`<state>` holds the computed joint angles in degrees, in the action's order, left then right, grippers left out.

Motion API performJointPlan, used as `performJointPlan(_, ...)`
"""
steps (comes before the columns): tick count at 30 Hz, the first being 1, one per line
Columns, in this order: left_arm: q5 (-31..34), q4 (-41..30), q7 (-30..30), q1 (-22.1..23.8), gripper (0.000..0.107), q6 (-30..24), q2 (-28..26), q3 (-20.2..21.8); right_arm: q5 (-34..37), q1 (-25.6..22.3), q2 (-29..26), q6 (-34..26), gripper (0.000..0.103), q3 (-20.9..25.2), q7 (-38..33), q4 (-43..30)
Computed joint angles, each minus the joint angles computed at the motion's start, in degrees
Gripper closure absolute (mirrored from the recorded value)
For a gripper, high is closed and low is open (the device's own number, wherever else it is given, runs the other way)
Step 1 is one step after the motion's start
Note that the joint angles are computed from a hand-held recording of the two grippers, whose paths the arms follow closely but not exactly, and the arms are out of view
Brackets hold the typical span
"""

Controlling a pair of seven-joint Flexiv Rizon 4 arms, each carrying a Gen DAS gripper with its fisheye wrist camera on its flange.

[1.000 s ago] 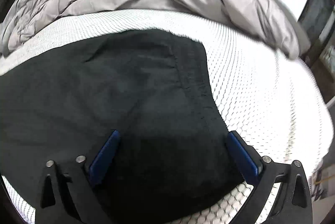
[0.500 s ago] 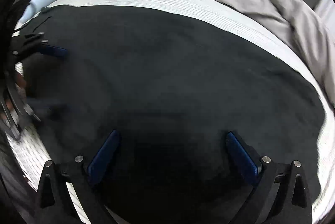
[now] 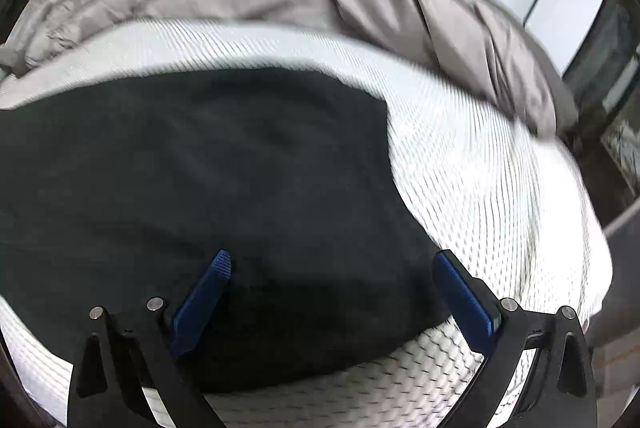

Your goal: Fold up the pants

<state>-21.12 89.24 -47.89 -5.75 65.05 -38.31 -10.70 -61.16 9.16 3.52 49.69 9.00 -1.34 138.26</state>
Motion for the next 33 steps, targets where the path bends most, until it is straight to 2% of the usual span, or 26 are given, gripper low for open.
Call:
performJointPlan(2, 1.2, -2.5, -3.0, -1.5, 0.004, -0.4, -1.5, 2.3, -4.1, 0.4, -5.4, 3.0, 0.001, -1.4, 0.4, -5.2)
performJointPlan(4, 3.1, -6.1, -6.9, -2.8, 0.004, -2.4, -3.7, 4.9, -3.7, 1.7, -9.5, 8.2, 0.001, -1.8, -2.3, -8.3)
performJointPlan(5, 3.3, -6.7, -7.4, -2.3, 0.004, -2.7, -4.1, 4.8, -3.1, 2.2, -12.0, 10.8, 0.001, -2.3, -4.3, -10.0)
performJointPlan(7, 5.2, -8.7, -8.1, -2.1, 0.004, -3.3, -4.9, 6.0, 1.9, 4.6, -17.0, 13.8, 0.001, -1.8, -10.3, -14.1)
performJointPlan(8, 6.2, -8.7, -8.5, -2.0, 0.004, -3.1, -4.8, 6.6, 5.3, 5.3, -19.2, 14.9, 0.001, -1.2, -15.7, -15.5)
performJointPlan(9, 6.9, -8.4, -8.9, -1.6, 0.004, -2.6, -4.5, 7.2, 6.7, 5.9, -20.7, 14.0, 0.001, -0.6, -19.4, -16.7)
performJointPlan(11, 6.6, -8.9, -8.5, 0.3, 0.004, -3.7, -4.9, 6.5, 7.3, 6.6, -20.9, 17.5, 0.000, -2.6, -20.6, -15.1)
performJointPlan(12, 6.8, -8.3, -8.6, 0.9, 0.004, -3.5, -4.6, 6.6, 12.1, 5.4, -20.3, 19.1, 0.001, -2.0, -22.6, -14.1)
performJointPlan(15, 7.1, -7.0, -8.4, 2.5, 0.004, -2.0, -4.1, 6.8, 13.2, 7.6, -16.8, 11.8, 0.000, -5.0, -18.3, -12.2)
performJointPlan(18, 6.2, -6.7, -7.7, 3.6, 0.004, -2.2, -3.6, 5.5, 11.2, 7.9, -14.6, 8.7, 0.000, -5.5, -11.6, -10.8)
performJointPlan(21, 3.7, -5.9, -4.7, 4.9, 0.005, -2.5, -2.6, 2.0, 6.2, 8.0, -15.1, 11.2, 0.000, -5.3, -8.7, -12.3)
performJointPlan(23, 3.0, -8.1, -4.4, 3.7, 0.005, -4.1, -3.4, 1.6, 4.0, 8.9, -18.4, 14.5, 0.000, -5.3, -8.7, -16.1)
performJointPlan(26, 4.8, -14.7, -7.6, -0.3, 0.004, -7.1, -6.9, 4.0, 6.5, 11.8, -24.4, 17.8, 0.000, -4.7, -12.9, -23.8)
performJointPlan(29, 8.7, -25.2, -12.5, -4.3, 0.004, -13.8, -12.8, 8.1, 17.4, 11.7, -33.0, 19.2, 0.000, -0.4, -26.0, -33.8)
performJointPlan(31, 10.1, -28.0, -14.0, -4.4, 0.004, -13.7, -15.0, 8.6, 22.2, 11.1, -37.8, 15.7, 0.001, 0.6, -34.2, -39.9)
performJointPlan(33, 10.1, -28.3, -14.3, -3.2, 0.004, -12.9, -15.6, 8.1, 22.8, 13.4, -39.3, 9.1, 0.001, -1.1, -36.6, -42.8)
